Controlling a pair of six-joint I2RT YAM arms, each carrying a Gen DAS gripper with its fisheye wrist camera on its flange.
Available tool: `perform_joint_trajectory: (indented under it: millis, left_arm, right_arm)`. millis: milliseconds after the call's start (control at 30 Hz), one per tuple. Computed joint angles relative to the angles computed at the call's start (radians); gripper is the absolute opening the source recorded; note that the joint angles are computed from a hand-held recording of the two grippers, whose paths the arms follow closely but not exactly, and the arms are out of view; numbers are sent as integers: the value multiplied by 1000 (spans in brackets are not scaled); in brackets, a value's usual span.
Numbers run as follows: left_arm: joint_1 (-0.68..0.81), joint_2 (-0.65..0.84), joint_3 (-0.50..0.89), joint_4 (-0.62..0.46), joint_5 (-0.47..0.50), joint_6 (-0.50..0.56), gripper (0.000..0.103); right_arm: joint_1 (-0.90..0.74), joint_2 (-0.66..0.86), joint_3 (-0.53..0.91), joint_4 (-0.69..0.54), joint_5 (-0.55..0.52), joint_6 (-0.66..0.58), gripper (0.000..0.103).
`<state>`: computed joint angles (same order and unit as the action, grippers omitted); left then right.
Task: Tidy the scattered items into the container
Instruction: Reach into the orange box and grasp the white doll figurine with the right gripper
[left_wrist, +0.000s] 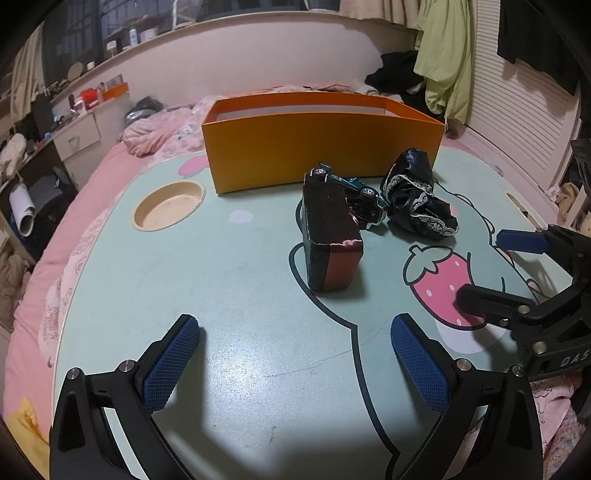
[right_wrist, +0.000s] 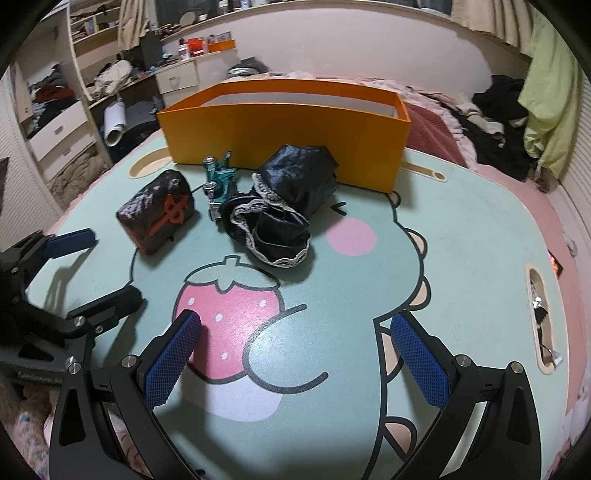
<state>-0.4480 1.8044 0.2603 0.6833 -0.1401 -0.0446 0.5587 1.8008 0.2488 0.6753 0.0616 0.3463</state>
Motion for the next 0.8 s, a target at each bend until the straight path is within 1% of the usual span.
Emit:
perform_joint_trajectory:
  millis: [33, 100, 133, 167, 200, 233, 267, 300, 333, 400, 467, 533, 600, 633, 700, 733, 800]
  left_arm:
    - [2, -1, -1, 0, 3, 1, 103]
    - [8, -3, -1, -1, 11, 6, 103]
    - [9, -3, -1, -1, 12, 8, 103]
    - [8, -3, 0, -2, 11, 8, 103]
    - [6, -2, 1, -2, 9, 8, 103]
    - [6, -1, 1, 0, 10, 9, 103]
    - [8, 0, 0, 3, 13, 10, 103]
    - [11, 0, -1, 4, 16, 11, 103]
    - [9, 0, -1, 5, 15, 10, 103]
    - [8, 1, -2, 6, 14, 11, 103]
    - [9, 2, -2, 7, 15, 12, 103]
    - [11, 2, -3, 9, 18, 14, 103]
    - [16, 2, -4, 11, 24, 19, 103]
    - [18, 1, -5, 12, 28, 22, 103]
    - [24, 1, -6, 14, 35, 26, 103]
    - [26, 0, -7, 14, 37, 28, 103]
    - [26, -1, -7, 13, 36, 28, 103]
  right_arm:
    - [-14, -6, -4, -5, -6, -15, 101]
    - [-52, -68, -24, -37, -1, -61, 89]
    - [-78, -121, -26, -80, 1, -80, 79]
    - [-116, -195, -17, -147, -6, -91, 72]
    - [-164, -274, -3, -205, -39, -93, 70]
    - [-214, -337, 14, -242, -98, -97, 70]
    - [-260, -371, 49, -279, -171, -102, 70]
    - [-302, -375, 114, -334, -243, -105, 70]
    - [-321, -351, 191, -393, -281, -106, 70]
    - [-319, -258, 356, -497, -290, -123, 66]
    - [-301, -109, 556, -612, -266, -170, 52]
    - [-292, 57, 755, -737, -254, -214, 47]
    - [-290, 202, 928, -855, -252, -272, 47]
    - [-285, 256, 995, -902, -226, -300, 47]
    - [-272, 308, 1055, -936, -140, -337, 47]
    - [-269, 331, 1080, -945, -120, -353, 47]
    - [-274, 371, 1130, -988, -145, -377, 47]
